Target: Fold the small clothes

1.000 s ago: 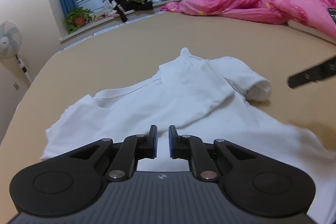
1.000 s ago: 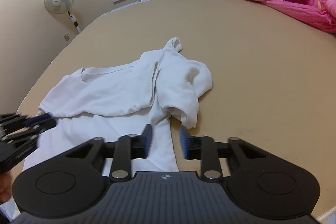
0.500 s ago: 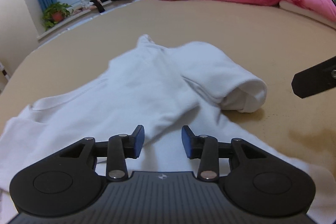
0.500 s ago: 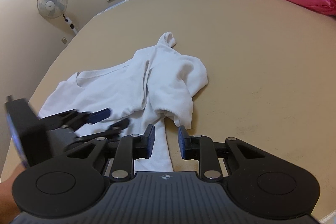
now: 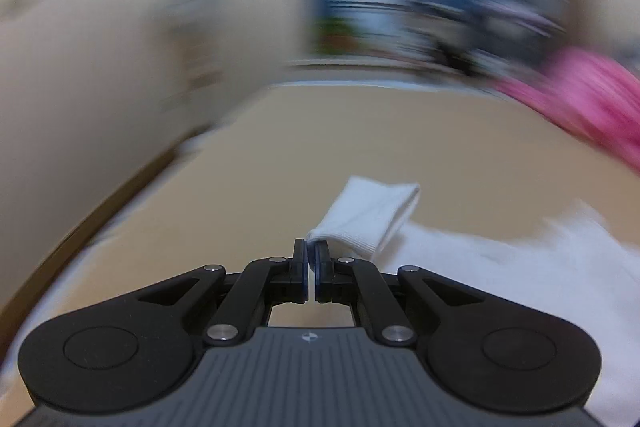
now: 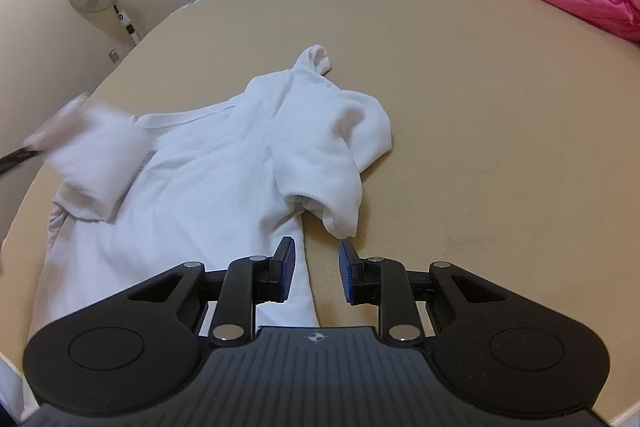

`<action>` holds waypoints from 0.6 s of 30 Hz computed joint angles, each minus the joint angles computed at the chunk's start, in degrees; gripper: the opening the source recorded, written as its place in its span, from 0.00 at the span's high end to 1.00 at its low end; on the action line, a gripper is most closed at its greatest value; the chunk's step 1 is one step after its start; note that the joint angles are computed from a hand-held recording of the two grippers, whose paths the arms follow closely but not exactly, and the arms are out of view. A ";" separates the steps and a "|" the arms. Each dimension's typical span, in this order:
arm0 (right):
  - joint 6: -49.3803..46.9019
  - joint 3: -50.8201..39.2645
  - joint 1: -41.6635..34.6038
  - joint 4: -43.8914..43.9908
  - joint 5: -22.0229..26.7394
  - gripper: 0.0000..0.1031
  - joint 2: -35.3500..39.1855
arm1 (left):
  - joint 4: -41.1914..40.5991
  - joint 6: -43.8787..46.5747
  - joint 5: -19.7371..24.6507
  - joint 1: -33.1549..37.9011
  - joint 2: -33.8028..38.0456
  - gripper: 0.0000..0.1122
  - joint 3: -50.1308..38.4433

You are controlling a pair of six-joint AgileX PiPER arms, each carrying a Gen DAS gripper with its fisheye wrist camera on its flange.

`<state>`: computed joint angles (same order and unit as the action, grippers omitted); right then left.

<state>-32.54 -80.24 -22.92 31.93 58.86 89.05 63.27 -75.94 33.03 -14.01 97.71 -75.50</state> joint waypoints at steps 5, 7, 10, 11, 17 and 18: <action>-0.35 1.27 0.64 -2.24 -1.59 0.76 -0.82 | -2.42 -9.60 -1.36 25.49 -8.71 0.98 14.05; 0.12 1.90 0.53 -3.22 -2.04 0.76 -1.12 | -7.01 -7.67 -2.53 32.04 -8.11 0.98 14.36; 0.97 2.95 0.65 -5.01 -3.05 0.76 -1.61 | -2.28 -12.27 -6.18 37.62 -7.63 0.98 15.98; 1.22 3.32 0.73 -5.42 -3.44 0.76 -1.73 | -3.92 -10.56 -8.09 39.49 -7.08 0.97 16.00; 3.86 5.12 0.28 -4.37 -4.39 0.76 -2.60 | -10.74 -7.80 -1.17 42.65 -4.80 0.90 11.32; 4.09 5.33 0.32 -4.05 -4.77 0.76 -2.66 | -10.19 -7.88 -0.68 41.29 -5.46 0.90 11.05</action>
